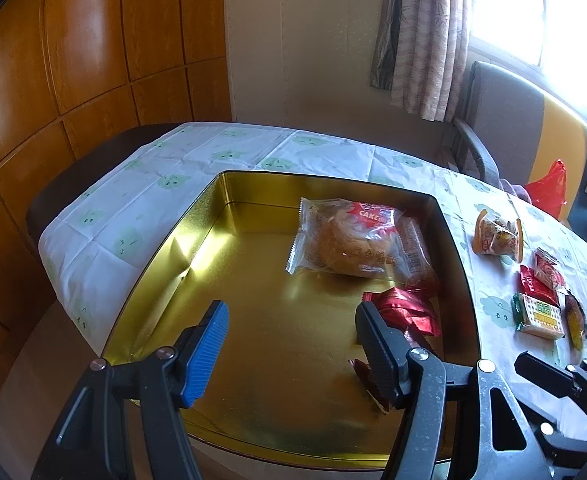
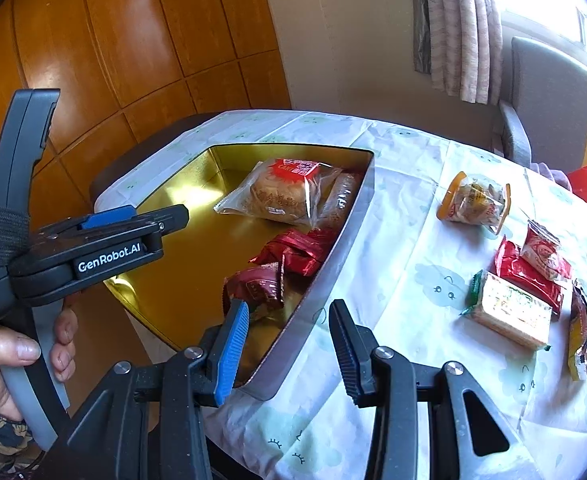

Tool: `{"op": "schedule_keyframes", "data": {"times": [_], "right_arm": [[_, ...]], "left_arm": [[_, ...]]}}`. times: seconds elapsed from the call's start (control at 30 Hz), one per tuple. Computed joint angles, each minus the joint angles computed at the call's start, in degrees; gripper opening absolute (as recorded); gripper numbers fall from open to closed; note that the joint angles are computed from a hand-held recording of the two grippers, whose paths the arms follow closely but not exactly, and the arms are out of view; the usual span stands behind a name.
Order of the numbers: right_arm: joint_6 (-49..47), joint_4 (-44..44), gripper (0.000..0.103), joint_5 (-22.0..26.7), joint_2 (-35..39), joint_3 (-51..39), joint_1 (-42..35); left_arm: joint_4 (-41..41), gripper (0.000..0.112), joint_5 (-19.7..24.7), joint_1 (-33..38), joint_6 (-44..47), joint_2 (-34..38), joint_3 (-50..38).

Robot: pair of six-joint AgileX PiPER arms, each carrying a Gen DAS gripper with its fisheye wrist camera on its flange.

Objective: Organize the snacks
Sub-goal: 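Lower the red-patterned candy into the tin and open the right gripper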

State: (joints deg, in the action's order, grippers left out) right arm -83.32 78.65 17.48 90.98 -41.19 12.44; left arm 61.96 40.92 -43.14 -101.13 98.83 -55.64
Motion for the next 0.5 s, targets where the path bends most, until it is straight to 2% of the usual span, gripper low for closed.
{"op": "schedule_keyframes", "data": {"times": [0.5], "right_arm": [[0.1, 2.0, 0.043, -1.3, -0.1, 1.6, -4.2]], "left_arm": [[0.6, 0.067, -0.5, -0.8, 0.3, 0.2, -0.3]]}}
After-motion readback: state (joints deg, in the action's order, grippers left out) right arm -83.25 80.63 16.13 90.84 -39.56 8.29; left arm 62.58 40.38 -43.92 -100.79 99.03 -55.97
